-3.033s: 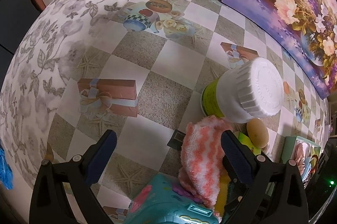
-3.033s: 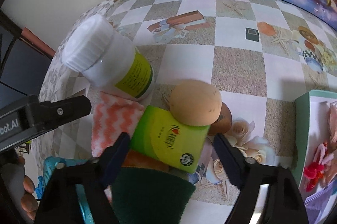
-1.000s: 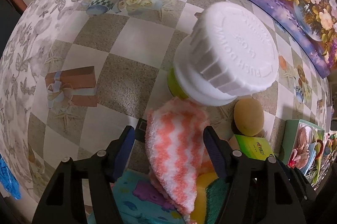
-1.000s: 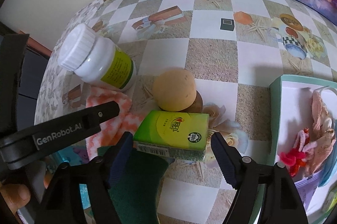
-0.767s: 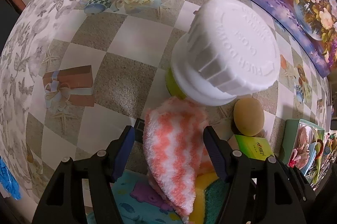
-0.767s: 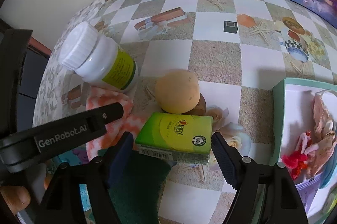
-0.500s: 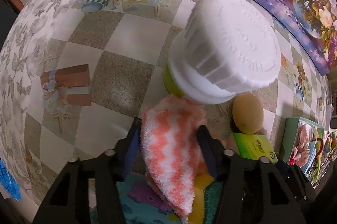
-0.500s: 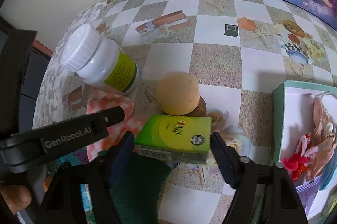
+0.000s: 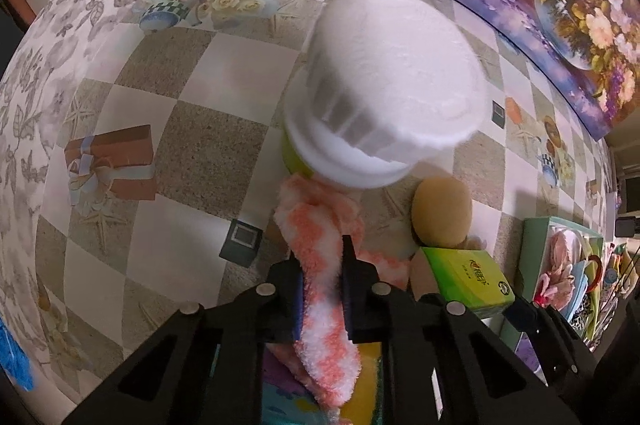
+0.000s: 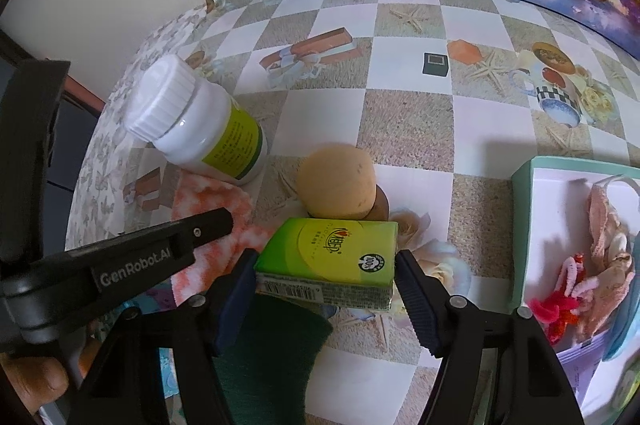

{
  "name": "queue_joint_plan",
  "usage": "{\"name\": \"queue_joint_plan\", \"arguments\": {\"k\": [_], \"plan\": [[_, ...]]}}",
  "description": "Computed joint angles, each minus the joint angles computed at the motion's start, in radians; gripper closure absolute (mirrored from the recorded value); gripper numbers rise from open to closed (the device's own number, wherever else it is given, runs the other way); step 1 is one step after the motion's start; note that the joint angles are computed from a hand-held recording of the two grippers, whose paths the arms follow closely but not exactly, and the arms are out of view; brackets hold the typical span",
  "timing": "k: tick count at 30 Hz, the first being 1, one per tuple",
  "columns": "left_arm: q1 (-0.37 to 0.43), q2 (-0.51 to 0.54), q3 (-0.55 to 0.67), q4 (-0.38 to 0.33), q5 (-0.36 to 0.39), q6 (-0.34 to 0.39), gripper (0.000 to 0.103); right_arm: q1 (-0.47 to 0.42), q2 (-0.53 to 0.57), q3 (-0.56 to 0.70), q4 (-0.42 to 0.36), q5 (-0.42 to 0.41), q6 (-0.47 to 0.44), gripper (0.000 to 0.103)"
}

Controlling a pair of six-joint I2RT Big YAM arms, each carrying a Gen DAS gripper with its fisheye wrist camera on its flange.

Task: Organize soft objects
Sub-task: 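Lift and carry the striped cloth and green tissue packet over the tray with both grippers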

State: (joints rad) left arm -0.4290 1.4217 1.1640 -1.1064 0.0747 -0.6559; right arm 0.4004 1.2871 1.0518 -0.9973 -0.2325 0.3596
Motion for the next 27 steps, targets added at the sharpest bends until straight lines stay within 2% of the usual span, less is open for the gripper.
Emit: {"name": "queue_joint_plan", "arguments": {"k": [5, 14, 17, 27], "plan": [[-0.019, -0.017, 0.003, 0.002, 0.003, -0.013, 0.089, -0.007, -0.019, -0.002, -0.006, -0.005, -0.001, 0.032], [-0.059, -0.083, 0.031, -0.001, -0.041, -0.043, 0.091, -0.031, -0.07, 0.011, -0.012, -0.02, 0.001, 0.032], [-0.047, -0.1, 0.042, -0.002, -0.047, -0.029, 0.091, -0.045, -0.091, 0.018, -0.016, -0.022, 0.005, 0.032], [-0.073, -0.163, 0.076, -0.006, -0.129, -0.042, 0.091, -0.064, -0.154, 0.043, -0.029, -0.014, -0.003, 0.032]]}}
